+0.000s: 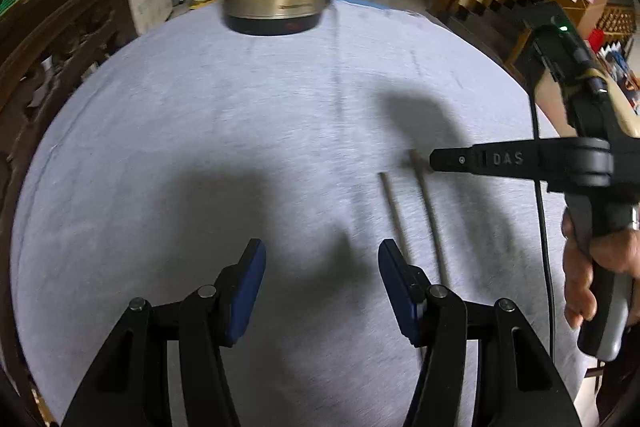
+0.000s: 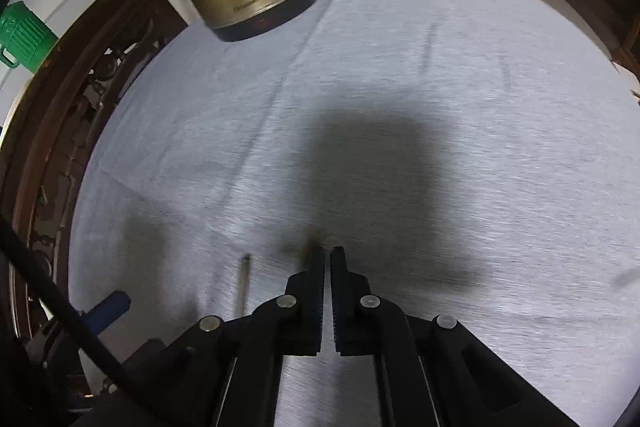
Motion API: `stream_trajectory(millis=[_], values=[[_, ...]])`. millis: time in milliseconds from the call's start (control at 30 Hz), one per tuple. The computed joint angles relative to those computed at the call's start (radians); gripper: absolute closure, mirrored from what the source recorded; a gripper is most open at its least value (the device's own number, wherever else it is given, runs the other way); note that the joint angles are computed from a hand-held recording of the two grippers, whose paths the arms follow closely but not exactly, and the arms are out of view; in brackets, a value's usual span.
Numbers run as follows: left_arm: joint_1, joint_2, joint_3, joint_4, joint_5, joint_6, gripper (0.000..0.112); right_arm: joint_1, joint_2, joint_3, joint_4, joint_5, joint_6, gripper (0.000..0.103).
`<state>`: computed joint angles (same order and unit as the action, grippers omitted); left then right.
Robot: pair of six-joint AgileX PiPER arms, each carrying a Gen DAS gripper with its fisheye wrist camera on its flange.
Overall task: Organize utensils
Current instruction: 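Grasp a dark chopstick with the right gripper while the left grasps another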
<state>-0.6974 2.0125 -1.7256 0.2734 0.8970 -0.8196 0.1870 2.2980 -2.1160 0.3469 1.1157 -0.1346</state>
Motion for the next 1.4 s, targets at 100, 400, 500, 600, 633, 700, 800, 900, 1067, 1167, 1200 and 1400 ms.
stream_trajectory(millis=[100,400,500,600,633,700,800,900,1067,1167,1200,1400], values=[[-0.005,0.077,-0.113,-0.026,0.047,0.051,0.052,-0.037,-0.022,0.030,0.026,-0.003,-0.024,0.099],[0.009,0.203,-0.265,-0.064,0.087,0.110,0.070,-0.132,-0.048,0.103,0.204,0.035,-0.131,0.096],[0.012,0.200,-0.258,-0.058,0.069,0.130,0.108,-0.140,-0.053,0.119,0.225,0.027,-0.139,0.096],[0.015,0.195,-0.237,-0.022,0.075,0.124,0.111,-0.137,-0.054,0.128,0.250,0.038,-0.140,0.096],[0.025,0.177,-0.207,-0.030,0.059,0.122,0.112,-0.132,-0.047,0.119,0.254,0.047,-0.139,0.096],[0.041,0.147,-0.158,-0.031,0.046,0.110,0.112,-0.115,-0.055,0.125,0.246,0.045,-0.143,0.096],[0.069,0.083,-0.060,-0.057,0.006,0.104,0.112,-0.082,-0.051,0.102,0.222,0.057,-0.120,0.091],[0.080,0.026,0.013,-0.038,-0.024,0.090,0.112,-0.038,-0.036,0.061,0.158,0.075,-0.071,0.066],[0.096,-0.023,0.072,-0.050,-0.051,0.092,0.112,0.036,-0.040,0.071,0.032,0.022,-0.029,0.070],[0.100,-0.041,0.108,-0.062,-0.068,0.087,0.112,0.092,-0.068,0.117,-0.098,-0.044,-0.014,0.095],[0.098,-0.041,0.110,-0.066,-0.066,0.086,0.112,0.100,-0.072,0.121,-0.113,-0.047,-0.014,0.095],[0.074,-0.008,0.044,-0.090,-0.043,0.122,0.112,0.052,-0.127,0.200,-0.069,-0.089,-0.048,0.097]])
